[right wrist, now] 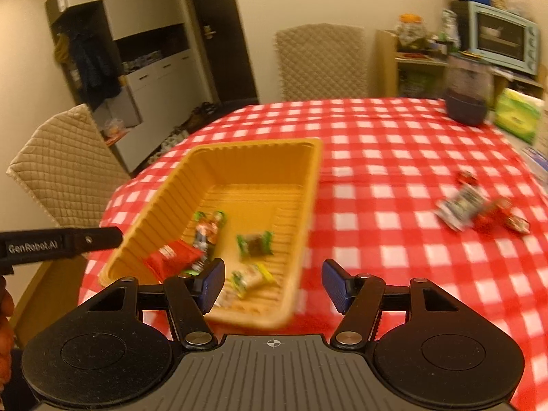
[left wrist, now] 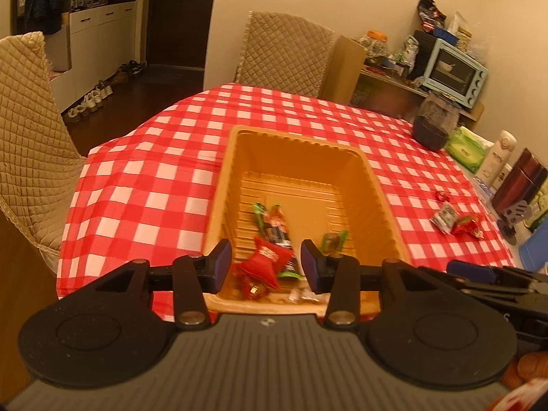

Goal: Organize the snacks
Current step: 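Withdraw both open tools from the tray toward the remaining snacks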

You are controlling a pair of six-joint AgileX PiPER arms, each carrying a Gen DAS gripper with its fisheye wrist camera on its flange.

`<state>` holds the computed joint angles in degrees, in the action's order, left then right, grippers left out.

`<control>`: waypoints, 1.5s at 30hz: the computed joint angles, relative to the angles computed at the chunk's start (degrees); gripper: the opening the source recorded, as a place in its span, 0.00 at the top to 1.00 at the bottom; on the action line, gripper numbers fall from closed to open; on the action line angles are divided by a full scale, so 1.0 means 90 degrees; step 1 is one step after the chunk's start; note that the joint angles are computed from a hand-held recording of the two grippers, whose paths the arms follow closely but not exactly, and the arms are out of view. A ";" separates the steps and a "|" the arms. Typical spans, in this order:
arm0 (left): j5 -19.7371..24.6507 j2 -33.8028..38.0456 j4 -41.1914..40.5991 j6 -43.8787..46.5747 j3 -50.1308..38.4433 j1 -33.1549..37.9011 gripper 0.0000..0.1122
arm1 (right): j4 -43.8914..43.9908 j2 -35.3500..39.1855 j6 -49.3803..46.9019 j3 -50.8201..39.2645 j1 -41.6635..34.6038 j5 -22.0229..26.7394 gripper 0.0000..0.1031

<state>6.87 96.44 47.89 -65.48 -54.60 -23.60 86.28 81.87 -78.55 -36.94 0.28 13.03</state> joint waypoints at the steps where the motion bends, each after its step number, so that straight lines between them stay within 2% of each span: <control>1: 0.0042 -0.0063 0.0056 -0.0070 0.0031 -0.0091 0.62 | -0.0233 -0.0182 0.0241 0.0130 -0.0083 -0.0008 0.39; 8: 0.0317 -0.0430 0.0421 -0.0613 0.0135 -0.0825 0.54 | -0.2390 -0.1470 0.2373 0.0605 -0.0887 0.0290 0.39; 14: 0.0555 -0.0508 0.0500 -0.0787 -0.0040 -0.1382 0.45 | -0.3367 -0.2297 0.3173 0.0686 -0.1957 0.0993 0.39; 20: 0.0854 -0.0377 0.0975 -0.1309 -0.0346 -0.1903 0.29 | -0.3412 -0.2707 0.2851 0.0681 -0.3284 0.1802 0.39; 26: 0.0990 -0.0137 0.0657 -0.0971 -0.0758 -0.2267 0.25 | -0.3187 -0.2812 0.2195 0.0602 -0.4581 0.2571 0.39; 34: 0.1139 0.0260 -0.0035 -0.0254 -0.1398 -0.2545 0.24 | -0.2908 -0.2546 0.1456 0.0350 -0.5822 0.3166 0.39; 39: 0.1097 0.0596 -0.0306 -0.0047 -0.1779 -0.2571 0.24 | -0.2649 -0.2151 0.0942 0.0198 -0.6153 0.3187 0.39; 45: 0.1232 0.1259 -0.0253 0.0112 -0.2491 -0.2662 0.23 | -0.2256 -0.1356 0.0264 0.0008 -0.6056 0.2732 0.39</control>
